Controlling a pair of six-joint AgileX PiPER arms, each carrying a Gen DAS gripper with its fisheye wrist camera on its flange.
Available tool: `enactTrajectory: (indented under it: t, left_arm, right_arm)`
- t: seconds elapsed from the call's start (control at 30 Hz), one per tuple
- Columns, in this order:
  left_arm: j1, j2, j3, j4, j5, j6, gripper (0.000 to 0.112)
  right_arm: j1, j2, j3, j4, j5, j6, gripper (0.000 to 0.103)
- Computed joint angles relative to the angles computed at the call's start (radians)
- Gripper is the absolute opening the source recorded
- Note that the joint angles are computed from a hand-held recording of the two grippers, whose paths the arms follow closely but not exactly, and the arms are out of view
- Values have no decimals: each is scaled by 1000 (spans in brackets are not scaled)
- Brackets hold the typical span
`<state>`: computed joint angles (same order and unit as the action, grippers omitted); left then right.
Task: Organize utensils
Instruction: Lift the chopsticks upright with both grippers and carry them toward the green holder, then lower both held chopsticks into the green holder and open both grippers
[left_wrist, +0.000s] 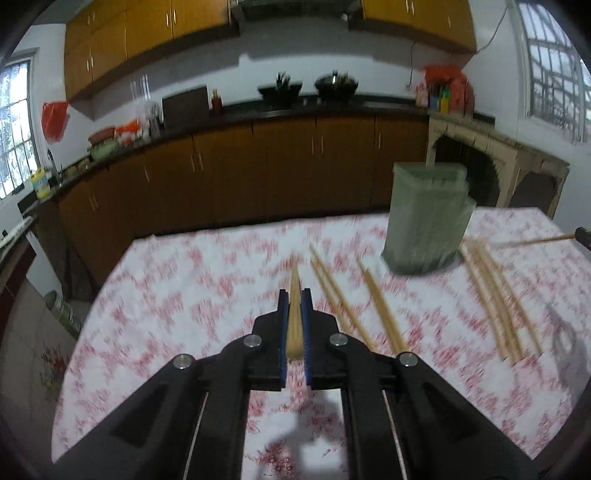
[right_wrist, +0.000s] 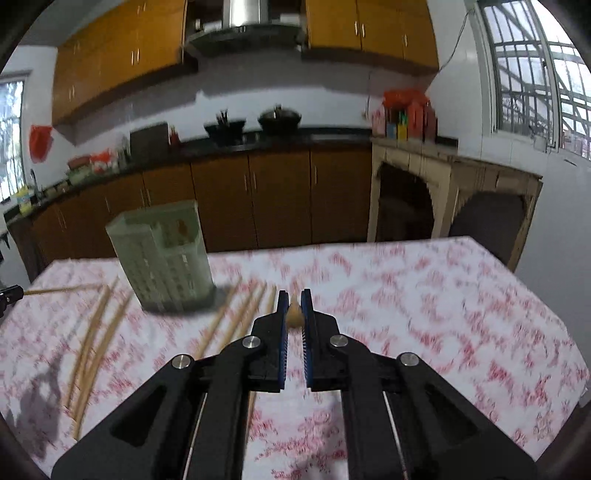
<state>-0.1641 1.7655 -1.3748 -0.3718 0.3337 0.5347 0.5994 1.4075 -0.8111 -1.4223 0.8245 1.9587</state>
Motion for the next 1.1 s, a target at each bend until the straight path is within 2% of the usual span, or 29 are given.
enactTrajectory:
  t: [0.23, 0.43, 0.6, 0.77, 0.93, 1.1]
  left_arm:
    - [26, -25, -106, -119, 42, 28, 8]
    - [24, -12, -170, -73, 62, -35, 8]
    - [18, -17, -220, -59, 94, -53, 8]
    - [8, -28, -342, -134, 178, -16, 8]
    - [-14, -5, -514, -235, 288, 6, 7]
    - [-85, 72, -702, -197, 360, -76, 8]
  right_arm:
    - [-59, -68, -18, -39, -38, 22, 7]
    - [-69, -70, -39, -38, -42, 15, 7]
    - [-81, -78, -113, -11, -62, -74, 7]
    - [-135, -96, -224, 21, -154, -164, 7]
    - [-187, -71, -349, 88, -296, -249, 7]
    - [-194, 9, -453, 166, -353, -358, 7]
